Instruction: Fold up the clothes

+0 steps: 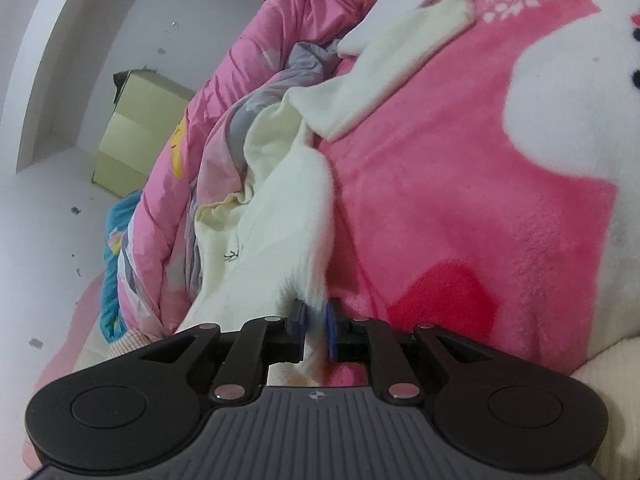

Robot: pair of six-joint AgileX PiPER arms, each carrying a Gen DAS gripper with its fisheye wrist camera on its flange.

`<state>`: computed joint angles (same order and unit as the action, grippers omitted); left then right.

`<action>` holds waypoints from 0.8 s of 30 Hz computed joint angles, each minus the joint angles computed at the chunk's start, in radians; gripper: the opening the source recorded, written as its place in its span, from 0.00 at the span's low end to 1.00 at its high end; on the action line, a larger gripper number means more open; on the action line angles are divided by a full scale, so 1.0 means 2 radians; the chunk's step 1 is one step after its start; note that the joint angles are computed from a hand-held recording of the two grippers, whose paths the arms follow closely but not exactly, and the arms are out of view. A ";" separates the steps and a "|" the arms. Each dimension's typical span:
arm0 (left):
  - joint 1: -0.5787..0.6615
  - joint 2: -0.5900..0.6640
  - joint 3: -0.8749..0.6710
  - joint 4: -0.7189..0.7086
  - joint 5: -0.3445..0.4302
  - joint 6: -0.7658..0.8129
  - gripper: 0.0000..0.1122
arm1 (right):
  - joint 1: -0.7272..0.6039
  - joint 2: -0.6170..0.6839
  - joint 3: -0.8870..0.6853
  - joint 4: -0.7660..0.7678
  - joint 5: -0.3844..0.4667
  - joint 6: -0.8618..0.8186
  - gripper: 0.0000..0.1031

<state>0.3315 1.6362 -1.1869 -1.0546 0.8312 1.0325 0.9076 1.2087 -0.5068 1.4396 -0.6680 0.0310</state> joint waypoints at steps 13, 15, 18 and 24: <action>-0.076 -0.031 0.033 0.131 -0.104 -0.027 0.92 | -0.006 -0.001 0.004 -0.016 0.008 0.008 0.14; -0.086 -0.036 0.038 0.152 -0.117 -0.034 0.92 | -0.005 -0.001 0.003 -0.011 0.008 0.001 0.14; -0.090 -0.039 0.042 0.162 -0.122 -0.039 0.92 | -0.007 0.000 0.001 -0.010 0.010 -0.004 0.15; -0.091 -0.040 0.043 0.169 -0.123 -0.046 0.92 | -0.010 -0.001 0.002 -0.012 0.012 -0.004 0.15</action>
<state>0.1486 1.5563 -1.1010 -0.7174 0.5851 0.9400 0.8885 1.2075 -0.5026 1.4163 -0.6438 0.0224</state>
